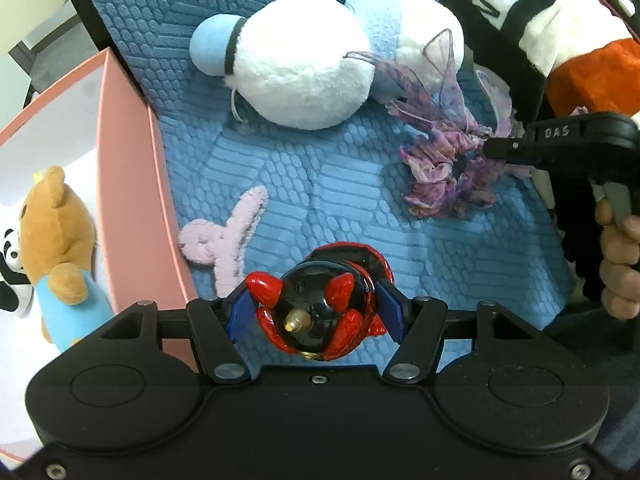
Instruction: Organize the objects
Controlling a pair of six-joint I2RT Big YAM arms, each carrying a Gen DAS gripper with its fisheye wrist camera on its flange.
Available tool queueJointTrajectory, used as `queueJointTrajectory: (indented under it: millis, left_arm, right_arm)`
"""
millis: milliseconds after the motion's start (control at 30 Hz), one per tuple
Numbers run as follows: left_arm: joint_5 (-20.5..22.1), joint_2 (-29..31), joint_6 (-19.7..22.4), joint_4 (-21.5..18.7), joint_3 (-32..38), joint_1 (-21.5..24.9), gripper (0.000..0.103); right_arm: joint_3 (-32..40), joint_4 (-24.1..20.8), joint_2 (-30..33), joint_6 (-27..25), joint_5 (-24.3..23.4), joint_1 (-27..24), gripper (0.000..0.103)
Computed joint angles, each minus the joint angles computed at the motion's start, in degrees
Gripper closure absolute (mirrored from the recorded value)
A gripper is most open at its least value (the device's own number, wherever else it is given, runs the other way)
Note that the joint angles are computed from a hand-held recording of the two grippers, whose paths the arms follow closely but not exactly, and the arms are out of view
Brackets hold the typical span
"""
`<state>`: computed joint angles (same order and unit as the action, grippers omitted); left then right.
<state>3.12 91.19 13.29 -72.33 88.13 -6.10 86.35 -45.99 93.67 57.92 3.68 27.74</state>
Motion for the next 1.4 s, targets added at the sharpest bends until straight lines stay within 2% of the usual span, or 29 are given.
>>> queueJointTrajectory:
  millis: [233, 267, 300, 367, 433, 500, 567, 767, 933, 1167, 1333, 1400]
  left_arm:
    - [0.0, -1.3, -1.6, 5.3, -4.6, -0.2, 0.043]
    - [0.5, -1.8, -1.7, 6.4, -5.5, -0.2, 0.044]
    - [1.0, -2.4, -2.0, 7.5, -6.3, -0.2, 0.042]
    - [1.0, -3.5, -2.8, 9.8, -7.9, -0.5, 0.042]
    - [0.8, -4.8, -4.2, 11.5, -9.2, -0.7, 0.039]
    - [2.3, -6.5, -4.3, 13.8, -11.1, -0.7, 0.031]
    - [2.4, -8.4, -5.2, 16.1, -13.3, -0.9, 0.030]
    - [3.3, -13.0, -9.6, 22.8, -19.8, -0.7, 0.030]
    - [2.1, -14.7, -12.7, 27.5, -24.0, -0.3, 0.030]
    - [0.6, -13.9, -11.8, 31.0, -26.1, 0.0, 0.030]
    - [2.2, -12.3, -11.2, 31.7, -26.1, 0.4, 0.040]
    - [2.2, -12.0, -10.7, 32.8, -26.3, 0.3, 0.040]
  right_arm:
    - [-1.0, 1.7, -0.9, -1.9, -1.8, -0.1, 0.087]
    - [-0.9, 1.6, -0.8, -2.1, -1.8, -0.1, 0.080]
    - [-0.9, 1.6, -0.8, -2.2, -1.7, -0.1, 0.068]
    - [-0.8, 1.9, -0.9, -2.6, -1.4, 0.0, 0.054]
    - [-0.9, 2.4, -1.0, -2.7, -1.4, 0.0, 0.045]
    - [-0.8, 2.7, -0.8, -2.5, -2.1, -0.1, 0.030]
    - [-0.5, 2.4, -0.5, -2.4, -2.4, -0.1, 0.019]
    - [2.0, 0.1, 1.4, -5.2, -2.7, 0.3, 0.017]
    - [5.1, -2.6, 3.7, -8.0, -1.7, 1.1, 0.017]
    - [9.5, -6.7, 7.7, -10.4, -0.9, 1.9, 0.017]
    - [11.9, -9.0, 9.9, -13.3, 0.4, 2.7, 0.018]
    - [12.6, -10.1, 10.5, -13.1, 0.6, 2.8, 0.028]
